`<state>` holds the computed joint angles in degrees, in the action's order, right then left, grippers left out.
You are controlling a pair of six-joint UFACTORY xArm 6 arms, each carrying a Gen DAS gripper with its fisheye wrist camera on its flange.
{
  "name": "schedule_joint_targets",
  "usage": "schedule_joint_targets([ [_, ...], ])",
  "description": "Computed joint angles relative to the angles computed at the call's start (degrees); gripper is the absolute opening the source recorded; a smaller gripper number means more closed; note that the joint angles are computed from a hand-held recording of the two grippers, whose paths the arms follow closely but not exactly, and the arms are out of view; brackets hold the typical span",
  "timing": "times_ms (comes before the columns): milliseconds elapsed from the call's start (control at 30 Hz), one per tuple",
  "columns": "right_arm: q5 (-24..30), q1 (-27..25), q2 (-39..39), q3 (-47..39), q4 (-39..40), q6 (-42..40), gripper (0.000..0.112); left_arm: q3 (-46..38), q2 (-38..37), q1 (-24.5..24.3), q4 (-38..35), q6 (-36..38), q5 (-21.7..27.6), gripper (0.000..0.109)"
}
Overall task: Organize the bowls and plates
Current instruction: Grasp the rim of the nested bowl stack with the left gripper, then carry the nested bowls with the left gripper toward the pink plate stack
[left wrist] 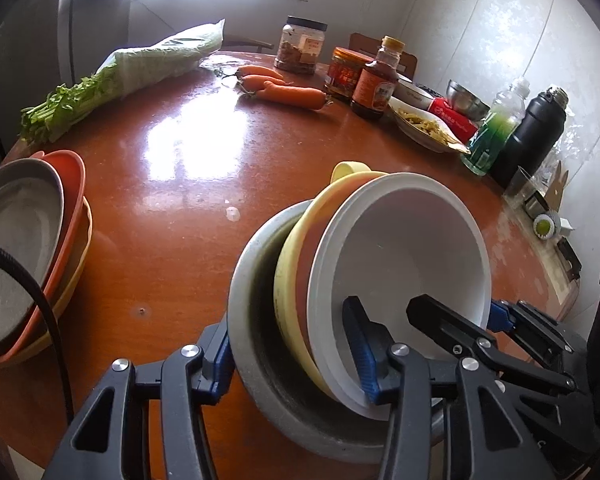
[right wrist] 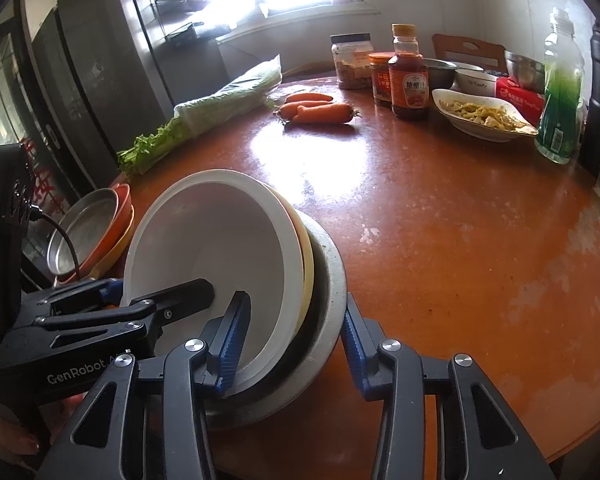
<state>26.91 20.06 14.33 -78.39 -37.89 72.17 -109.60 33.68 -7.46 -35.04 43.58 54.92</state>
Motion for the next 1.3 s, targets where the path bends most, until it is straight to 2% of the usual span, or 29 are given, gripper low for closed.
schedule_joint_targets([
  [333,-0.3,-0.2,-0.2,-0.8,-0.4,-0.2,0.045,0.9,-1.5,0.1,-0.3,0.3,-1.5,0.048],
  [567,0.6,0.3,1.5,-5.5,0.6,-3.3,0.045,-2.9,-1.1,1.5,-0.2,-0.1,-0.4,0.048],
  [967,5.2,2.7,9.1,-20.9,3.6,-10.6,0.045,-14.1,3.2,5.5,-0.8,-1.6,3.0,0.048],
  [1133,8.2,4.0,14.3,-30.2,5.8,-15.1,0.045,-19.6,5.7,7.3,-0.8,-2.4,4.6,0.049],
  [1300,11.4,5.2,20.9,-41.7,8.4,-20.3,0.045,-28.6,10.2,9.7,-0.4,-4.2,7.3,0.049],
])
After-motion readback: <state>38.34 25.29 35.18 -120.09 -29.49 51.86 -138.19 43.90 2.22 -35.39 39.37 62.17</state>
